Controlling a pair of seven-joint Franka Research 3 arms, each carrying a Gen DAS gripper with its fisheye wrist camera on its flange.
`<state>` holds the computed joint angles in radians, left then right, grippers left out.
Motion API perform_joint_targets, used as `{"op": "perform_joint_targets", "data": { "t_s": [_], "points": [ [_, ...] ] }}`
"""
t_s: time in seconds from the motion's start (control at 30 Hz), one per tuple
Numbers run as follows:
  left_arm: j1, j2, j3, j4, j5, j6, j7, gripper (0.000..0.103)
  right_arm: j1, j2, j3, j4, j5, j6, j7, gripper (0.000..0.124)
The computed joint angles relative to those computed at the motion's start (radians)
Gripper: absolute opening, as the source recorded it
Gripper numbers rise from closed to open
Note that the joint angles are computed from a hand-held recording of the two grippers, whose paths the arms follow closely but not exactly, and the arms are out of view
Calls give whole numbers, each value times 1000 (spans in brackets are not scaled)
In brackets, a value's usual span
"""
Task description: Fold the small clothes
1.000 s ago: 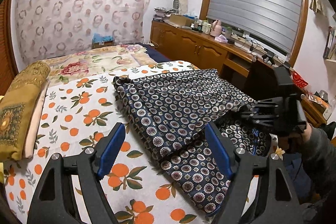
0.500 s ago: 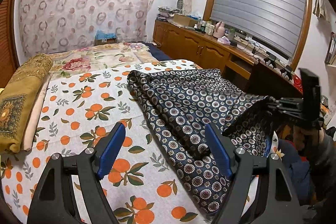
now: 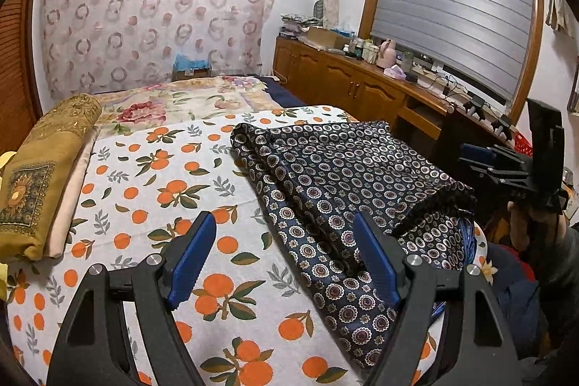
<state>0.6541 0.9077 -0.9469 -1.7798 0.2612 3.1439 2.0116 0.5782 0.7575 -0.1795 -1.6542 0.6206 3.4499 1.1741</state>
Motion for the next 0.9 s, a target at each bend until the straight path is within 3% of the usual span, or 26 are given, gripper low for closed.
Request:
{"op": "perform_joint_targets", "data": {
  "t_s": [0.07, 0.23, 0.37, 0.57, 0.7, 0.8, 0.9],
  "points": [
    [17, 13, -21, -1, 3, -11, 12, 79, -9, 18, 16, 38, -28, -20, -7, 63],
    [2, -11, 3, -8, -1, 7, -3, 79, -62, 24, 96, 62, -122, -48, -14, 63],
    [5, -15, 11, -13, 3, 14, -18, 79, -124, 64, 175, 137, -224, -121, -19, 63],
    [7, -25, 35, -22, 11, 22, -45, 79, -165, 174, 226, 327, -329, -294, -5, 63],
    [10, -26, 51, -25, 17, 25, -65, 79, -164, 253, 221, 471, -413, -422, 50, 63],
    [10, -21, 58, -20, 18, 21, -76, 79, -117, 289, 138, 540, -405, -495, 70, 63],
    [12, -15, 59, -15, 17, 13, -79, 79, -103, 377, 102, 689, -471, -574, 167, 63]
  ]
}}
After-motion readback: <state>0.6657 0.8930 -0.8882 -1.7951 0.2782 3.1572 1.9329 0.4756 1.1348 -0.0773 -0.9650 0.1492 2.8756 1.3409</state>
